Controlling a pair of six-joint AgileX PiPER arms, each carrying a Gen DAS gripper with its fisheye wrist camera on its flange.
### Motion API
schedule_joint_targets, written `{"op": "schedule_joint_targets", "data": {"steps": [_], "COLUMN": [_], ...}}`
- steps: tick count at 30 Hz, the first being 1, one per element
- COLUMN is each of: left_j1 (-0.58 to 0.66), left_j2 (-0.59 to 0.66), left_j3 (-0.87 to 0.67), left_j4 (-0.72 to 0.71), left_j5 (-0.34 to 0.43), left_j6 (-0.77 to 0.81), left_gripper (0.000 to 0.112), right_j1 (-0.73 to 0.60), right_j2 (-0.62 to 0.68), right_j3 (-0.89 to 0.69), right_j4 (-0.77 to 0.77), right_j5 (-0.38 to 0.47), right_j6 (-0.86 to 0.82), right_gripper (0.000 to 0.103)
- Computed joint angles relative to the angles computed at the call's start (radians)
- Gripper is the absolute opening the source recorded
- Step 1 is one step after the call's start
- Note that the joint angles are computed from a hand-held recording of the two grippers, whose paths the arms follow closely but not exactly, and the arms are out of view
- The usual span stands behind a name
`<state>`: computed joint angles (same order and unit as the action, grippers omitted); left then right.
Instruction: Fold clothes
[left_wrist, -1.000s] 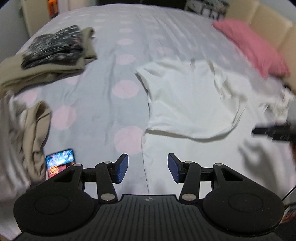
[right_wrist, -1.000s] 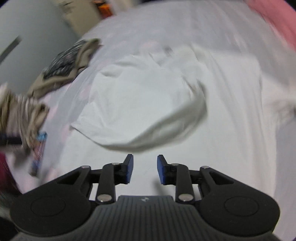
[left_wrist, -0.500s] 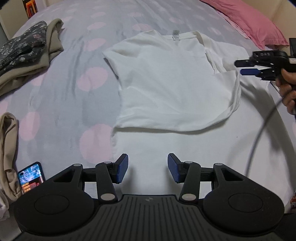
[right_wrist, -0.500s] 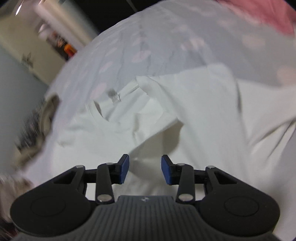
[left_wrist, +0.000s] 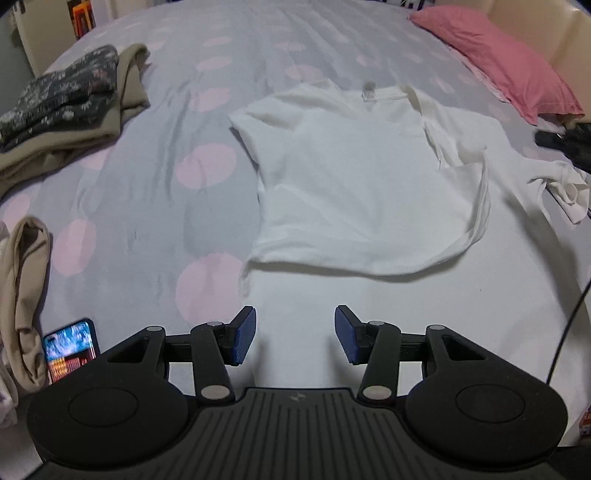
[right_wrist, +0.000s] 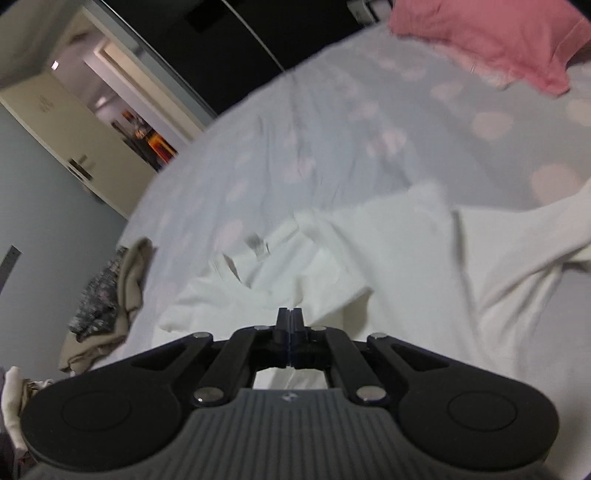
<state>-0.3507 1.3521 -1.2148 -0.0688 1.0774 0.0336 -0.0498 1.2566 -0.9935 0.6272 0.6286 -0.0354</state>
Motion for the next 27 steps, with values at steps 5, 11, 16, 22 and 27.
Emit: {"op": "schedule_joint_targets", "data": {"steps": [5, 11, 16, 22, 27], "left_j1": [-0.083, -0.163, -0.154, -0.16, -0.154], "left_j2": [0.05, 0.136, 0.17, 0.144, 0.104], "left_j3": [-0.02, -0.027, -0.03, -0.001, 0.037], "left_j4": [0.089, 0.161, 0.096, 0.082, 0.033], "left_j5": [-0.039, -0.087, -0.087, -0.13, -0.169], "left_j6": [-0.007, -0.029, -0.056, -0.06, -0.051], "left_gripper": [0.048, 0.051, 0.051, 0.051, 0.051], "right_j1": [0.01, 0.144, 0.2, 0.114, -0.062], "right_j2": [0.053, 0.217, 0.329, 0.181, -0.126], "right_j3": [-0.028, -0.147, -0.21, -0.068, 0.197], "right_j4": [-0.073, -0.2, -0.326, -0.227, 0.122], "right_j5": [0.066, 0.035, -0.008, -0.045, -0.009], "right_j6": [0.043, 0.224, 0.362, 0.316, 0.096], "right_gripper": [0.037, 0.042, 0.028, 0.003, 0.003]}}
